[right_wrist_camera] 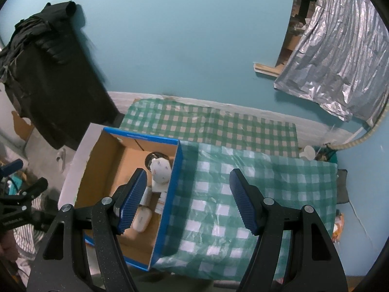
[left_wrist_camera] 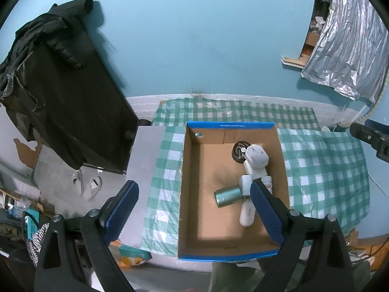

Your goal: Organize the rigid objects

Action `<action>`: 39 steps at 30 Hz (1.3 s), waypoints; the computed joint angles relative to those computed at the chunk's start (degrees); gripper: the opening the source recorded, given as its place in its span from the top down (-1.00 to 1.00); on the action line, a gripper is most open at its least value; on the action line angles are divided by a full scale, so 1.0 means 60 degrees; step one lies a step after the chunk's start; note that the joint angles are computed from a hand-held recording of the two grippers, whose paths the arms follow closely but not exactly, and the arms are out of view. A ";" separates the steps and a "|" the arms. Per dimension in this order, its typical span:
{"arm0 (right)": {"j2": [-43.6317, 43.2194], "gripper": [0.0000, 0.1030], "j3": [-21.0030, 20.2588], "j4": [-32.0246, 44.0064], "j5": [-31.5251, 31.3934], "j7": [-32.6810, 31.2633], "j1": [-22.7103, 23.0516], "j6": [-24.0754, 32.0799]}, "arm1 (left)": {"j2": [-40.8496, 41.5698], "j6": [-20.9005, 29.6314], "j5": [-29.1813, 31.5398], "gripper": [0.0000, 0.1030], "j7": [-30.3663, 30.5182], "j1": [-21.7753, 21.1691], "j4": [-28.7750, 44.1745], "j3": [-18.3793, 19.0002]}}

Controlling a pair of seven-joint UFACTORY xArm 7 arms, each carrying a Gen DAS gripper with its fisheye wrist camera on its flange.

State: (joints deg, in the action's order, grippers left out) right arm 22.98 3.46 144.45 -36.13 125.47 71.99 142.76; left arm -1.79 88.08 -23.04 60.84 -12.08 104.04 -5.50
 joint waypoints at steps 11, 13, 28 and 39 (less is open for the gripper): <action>0.0015 -0.36 -0.0118 0.0059 -0.0040 0.0020 0.0164 0.0051 | 0.0029 0.0089 0.0320 -0.83 -0.0141 -0.0039 0.0020 -0.0050; 0.0022 -0.36 -0.0079 0.0064 -0.0045 0.0024 0.0140 0.0064 | 0.0027 0.0088 0.0314 -0.83 -0.0146 -0.0041 0.0018 -0.0049; 0.0046 -0.36 -0.0062 0.0085 -0.0011 0.0082 0.0113 0.0017 | 0.0103 0.0221 0.0339 -0.83 -0.0089 -0.0019 0.0144 -0.0048; 0.0079 -0.36 -0.0127 0.0137 0.0031 0.0073 0.0128 0.0009 | 0.0001 0.0245 0.0359 -0.83 0.0071 -0.0020 0.0068 -0.0049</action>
State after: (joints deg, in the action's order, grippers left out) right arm 23.45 2.69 145.27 -35.95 125.91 72.76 142.81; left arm -1.79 89.55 -20.88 61.26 -12.20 104.44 -5.79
